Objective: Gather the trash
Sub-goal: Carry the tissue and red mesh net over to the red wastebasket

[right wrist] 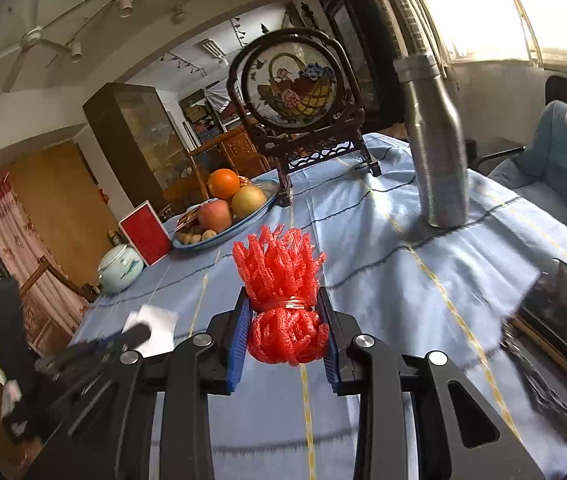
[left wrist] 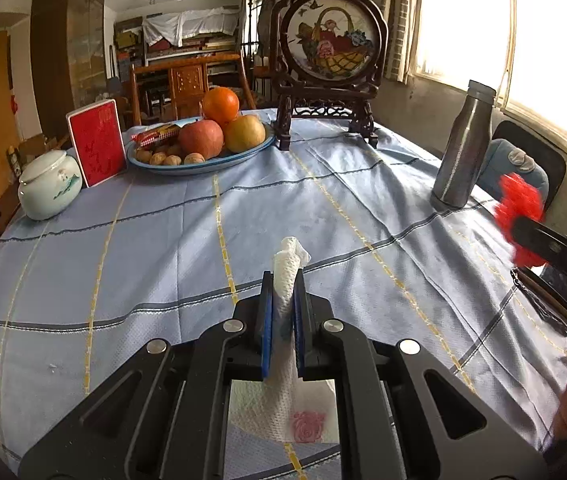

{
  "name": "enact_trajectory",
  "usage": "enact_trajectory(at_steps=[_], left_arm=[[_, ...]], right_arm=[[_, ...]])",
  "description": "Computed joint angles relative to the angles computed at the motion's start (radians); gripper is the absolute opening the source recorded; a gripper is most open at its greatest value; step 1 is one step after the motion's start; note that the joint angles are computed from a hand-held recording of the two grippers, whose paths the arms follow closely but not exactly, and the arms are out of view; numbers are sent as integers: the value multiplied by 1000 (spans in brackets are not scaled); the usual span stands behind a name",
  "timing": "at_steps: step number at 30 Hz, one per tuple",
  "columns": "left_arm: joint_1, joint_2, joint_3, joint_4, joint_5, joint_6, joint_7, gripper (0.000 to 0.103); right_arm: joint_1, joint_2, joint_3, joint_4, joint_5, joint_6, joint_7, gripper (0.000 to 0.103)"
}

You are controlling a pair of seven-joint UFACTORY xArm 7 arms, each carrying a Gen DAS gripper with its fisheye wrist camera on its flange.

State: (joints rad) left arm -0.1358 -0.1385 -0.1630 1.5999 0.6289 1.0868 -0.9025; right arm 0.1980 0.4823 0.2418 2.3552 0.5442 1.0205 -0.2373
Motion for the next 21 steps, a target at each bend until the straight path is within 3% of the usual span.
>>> enact_trajectory(at_steps=[9, 21], left_arm=[[-12, -20, -18, -19, 37, 7, -44, 10], [-35, -38, -78, -48, 24, 38, -175, 10]], right_arm=[[-102, -285, -52, -367, 136, -56, -162, 32], [-159, -457, -189, -595, 244, -36, -290, 32]])
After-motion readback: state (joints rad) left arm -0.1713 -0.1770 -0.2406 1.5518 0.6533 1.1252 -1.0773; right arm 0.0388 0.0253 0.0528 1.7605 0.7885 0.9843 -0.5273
